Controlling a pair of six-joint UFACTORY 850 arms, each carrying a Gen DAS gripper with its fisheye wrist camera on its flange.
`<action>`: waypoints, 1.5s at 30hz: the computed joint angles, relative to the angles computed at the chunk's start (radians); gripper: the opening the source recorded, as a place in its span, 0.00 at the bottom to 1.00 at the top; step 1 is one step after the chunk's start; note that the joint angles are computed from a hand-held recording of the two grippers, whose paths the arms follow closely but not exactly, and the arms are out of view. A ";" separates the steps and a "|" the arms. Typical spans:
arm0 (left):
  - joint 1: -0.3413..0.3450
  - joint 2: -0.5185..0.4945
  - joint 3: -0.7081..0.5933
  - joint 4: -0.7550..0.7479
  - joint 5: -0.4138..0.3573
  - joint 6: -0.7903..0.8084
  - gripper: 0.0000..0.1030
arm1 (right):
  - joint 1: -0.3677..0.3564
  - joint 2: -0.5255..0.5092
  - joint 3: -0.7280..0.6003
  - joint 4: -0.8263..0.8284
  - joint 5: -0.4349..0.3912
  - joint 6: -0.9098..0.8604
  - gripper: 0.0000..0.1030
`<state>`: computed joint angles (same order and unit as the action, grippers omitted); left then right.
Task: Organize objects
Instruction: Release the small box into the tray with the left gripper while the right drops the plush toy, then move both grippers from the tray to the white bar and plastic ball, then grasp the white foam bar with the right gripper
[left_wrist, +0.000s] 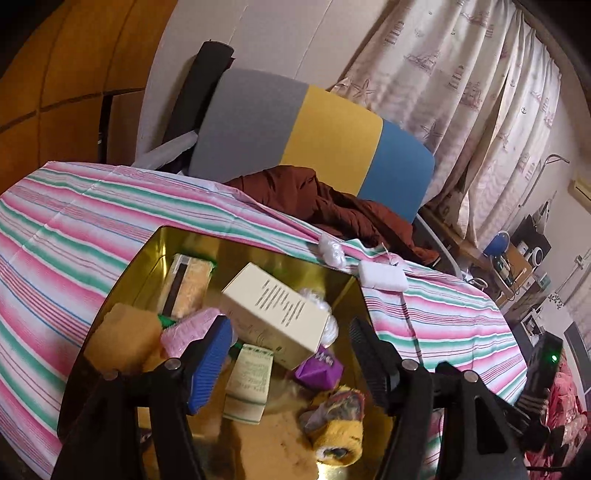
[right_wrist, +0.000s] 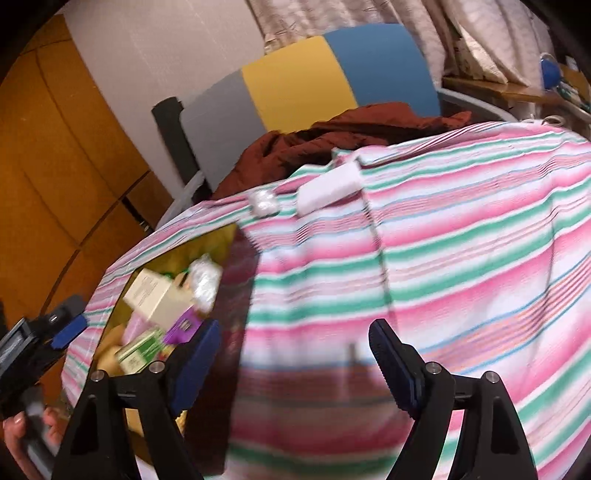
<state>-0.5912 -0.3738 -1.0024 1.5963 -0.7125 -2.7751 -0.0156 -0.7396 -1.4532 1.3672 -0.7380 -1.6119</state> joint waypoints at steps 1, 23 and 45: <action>0.002 -0.003 -0.007 -0.004 0.004 0.015 0.66 | 0.002 -0.011 -0.021 -0.001 0.009 0.005 0.83; 0.064 -0.067 -0.118 -0.069 0.131 0.195 0.66 | 0.121 -0.412 -0.704 -0.298 0.086 0.388 0.95; 0.176 -0.203 -0.328 -0.226 0.296 0.453 0.72 | 0.196 -0.612 -1.009 -0.615 0.140 0.587 0.83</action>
<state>-0.4147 -0.5768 -1.3300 1.3698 -0.4160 -2.3221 0.1804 -1.3511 -2.4618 0.7522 -0.5978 -1.0251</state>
